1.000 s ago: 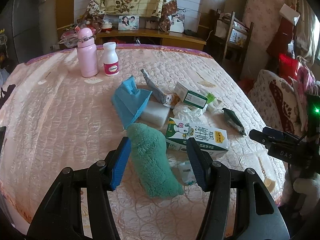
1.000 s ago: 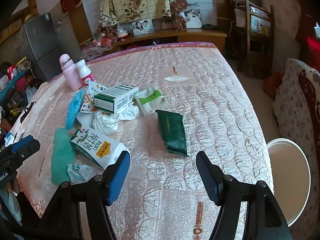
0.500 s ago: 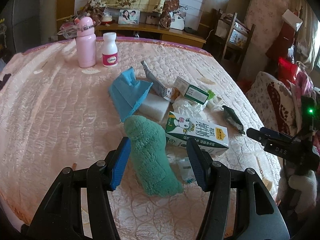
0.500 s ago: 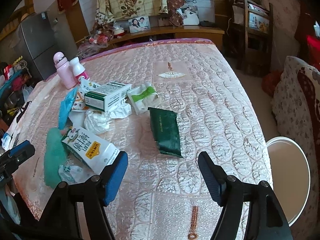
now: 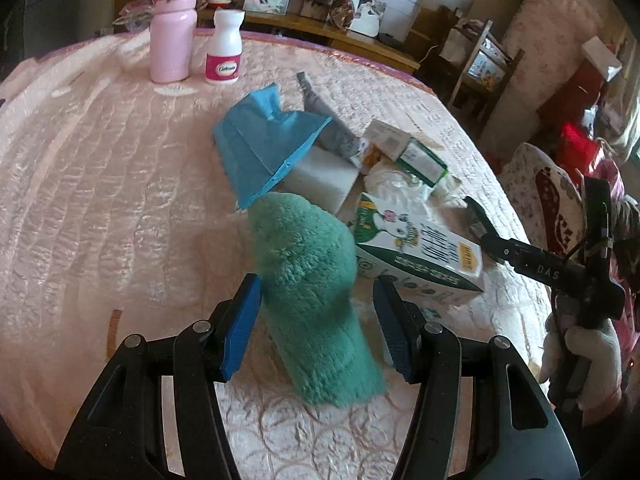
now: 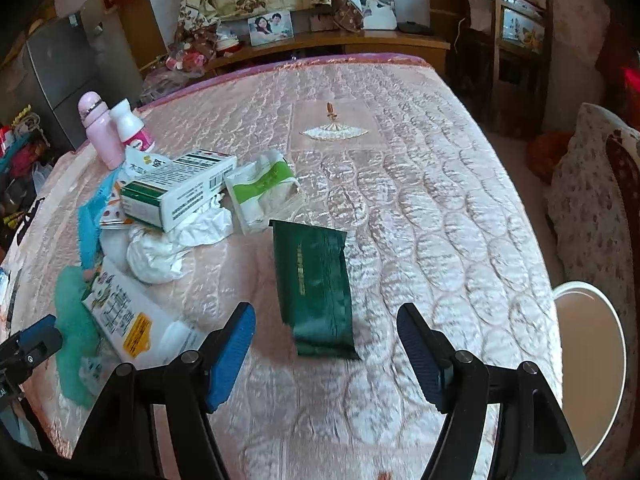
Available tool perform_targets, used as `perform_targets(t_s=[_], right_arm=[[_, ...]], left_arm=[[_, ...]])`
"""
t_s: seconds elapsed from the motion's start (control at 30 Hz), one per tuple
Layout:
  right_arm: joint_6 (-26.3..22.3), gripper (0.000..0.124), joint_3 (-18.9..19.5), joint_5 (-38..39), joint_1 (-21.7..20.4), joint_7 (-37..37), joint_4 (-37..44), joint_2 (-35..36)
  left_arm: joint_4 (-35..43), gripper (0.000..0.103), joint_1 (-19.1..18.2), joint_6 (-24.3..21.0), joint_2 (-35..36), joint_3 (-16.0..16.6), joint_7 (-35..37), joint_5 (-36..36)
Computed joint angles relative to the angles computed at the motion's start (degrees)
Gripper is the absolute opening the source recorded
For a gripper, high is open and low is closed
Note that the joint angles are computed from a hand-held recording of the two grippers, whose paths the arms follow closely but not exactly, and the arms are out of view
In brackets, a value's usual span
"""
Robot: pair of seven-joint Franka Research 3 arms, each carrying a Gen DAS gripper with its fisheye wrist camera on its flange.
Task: Collect trash
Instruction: 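Grasp the green towel with left tool while right tool grasps dark green packet, then carry the towel and green packet with both tools over the white bucket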
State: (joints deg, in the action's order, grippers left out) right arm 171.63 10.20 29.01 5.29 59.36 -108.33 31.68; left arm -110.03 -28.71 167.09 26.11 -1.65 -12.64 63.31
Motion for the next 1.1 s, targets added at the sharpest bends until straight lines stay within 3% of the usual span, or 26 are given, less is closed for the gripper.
perform_targets(t_s=[0.1,0.27,0.33,0.4,0.43,0.5,0.57,0.73,0.97,1.1], right_arm=[[-1.2,0.071,-1.1,-1.0,1.1,1.0,2.1,1.6],[0.0,0.071,-2.6,-3.2,3.0,2.6,4.0,3.6],[1.3,0.069,-2.4,-3.6,3.0,2.9,4.1,4.1],[3.2,0.038,-4.7,-5.5,5.2,4.4,3.6,4.1],[3.3,0.032,-3.9,-6.3,4.3,4.4,3.4,3.9],[1.7,0.029,1.9,-3.6,-1.1,0.7,3.1,3.4],[2.9,0.029,3.7,-2.2,-2.6,-1.2,1.7,2.4],[6.9,0.029,13.6,4.1,-11.4,-9.6,-4.1,-1.6],[10.2,0.029,27.6,15.3,-24.6,-21.4,-10.6,-6.4],[11.5,0.029,31.1,20.1,-28.6,-26.3,-12.6,-8.1]], left_arm=[[1.6,0.061,0.7,-0.8,1.7,-0.7,2.4,-2.8],[1.4,0.06,0.4,0.1,2.3,0.2,3.3,-4.9],[0.6,0.041,-0.4,-0.1,1.6,1.2,2.4,-4.4],[-0.4,0.038,-0.1,0.8,0.8,1.1,2.2,-4.4],[-1.2,0.038,0.0,1.4,0.1,1.2,1.8,-4.3],[-2.0,0.036,-0.9,0.4,-1.3,1.8,0.4,-2.7],[-2.4,0.036,-1.2,-0.4,-2.6,1.8,-1.0,-0.6],[-2.1,0.036,-0.7,-2.4,-5.3,-0.5,-3.8,5.1],[3.2,0.036,0.0,-2.6,-3.8,-4.2,-1.4,6.5],[7.6,0.036,-1.2,-3.0,-1.0,-4.9,3.4,3.7]])
